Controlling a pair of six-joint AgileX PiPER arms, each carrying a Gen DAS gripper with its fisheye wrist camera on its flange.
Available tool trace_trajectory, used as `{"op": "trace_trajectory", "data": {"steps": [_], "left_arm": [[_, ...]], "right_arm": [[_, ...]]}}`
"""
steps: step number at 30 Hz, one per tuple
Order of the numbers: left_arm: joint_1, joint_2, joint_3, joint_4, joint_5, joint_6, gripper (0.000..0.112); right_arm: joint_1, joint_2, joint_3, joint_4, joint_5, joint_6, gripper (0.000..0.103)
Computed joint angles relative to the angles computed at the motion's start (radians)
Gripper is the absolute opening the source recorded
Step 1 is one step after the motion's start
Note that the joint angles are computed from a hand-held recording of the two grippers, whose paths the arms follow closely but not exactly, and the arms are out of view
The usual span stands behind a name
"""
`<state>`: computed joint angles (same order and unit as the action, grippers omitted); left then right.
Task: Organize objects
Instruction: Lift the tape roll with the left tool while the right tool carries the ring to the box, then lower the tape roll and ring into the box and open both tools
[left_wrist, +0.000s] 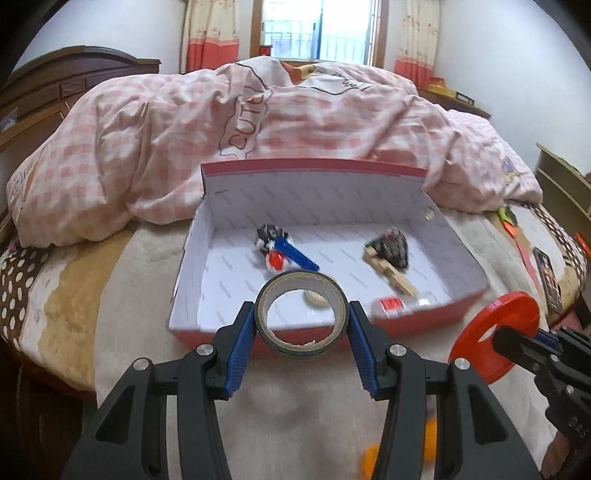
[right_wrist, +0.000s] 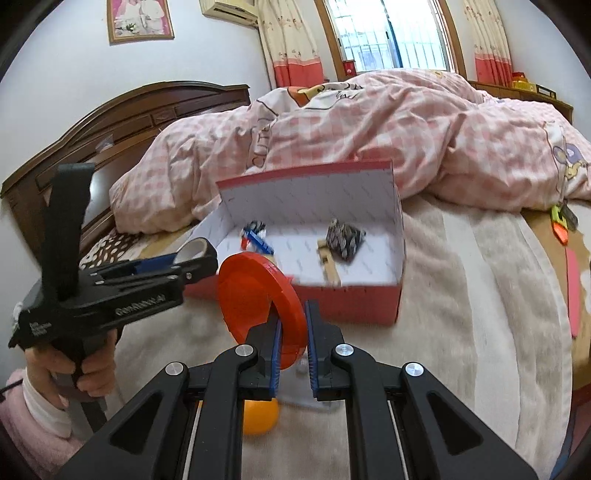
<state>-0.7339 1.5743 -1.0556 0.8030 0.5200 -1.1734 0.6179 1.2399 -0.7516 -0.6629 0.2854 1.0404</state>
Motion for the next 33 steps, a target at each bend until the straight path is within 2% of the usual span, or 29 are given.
{"op": "trace_trajectory", "data": {"steps": [14, 18, 23, 33], "left_arm": [[0.072, 0.206, -0.233, -0.093, 0.071, 0.135, 0.049], [0.09, 0.251, -0.298, -0.124, 0.094, 0.176, 0.049], [0.113, 0.3, -0.36, -0.165, 0.12, 0.23, 0.049], [0.158, 0.34, -0.387, -0.25, 0.097, 0.307, 0.049]], "right_arm": [[-0.13, 0.245, -0.239, 0.192, 0.012, -0.23, 0.013], [-0.129, 0.309, -0.307, 0.126, 0.061, -0.191, 0.013], [-0.143, 0.372, -0.37, 0.172, 0.083, -0.251, 0.013], [-0.173, 0.47, -0.441, 0.271, 0.111, -0.352, 0.013]]}}
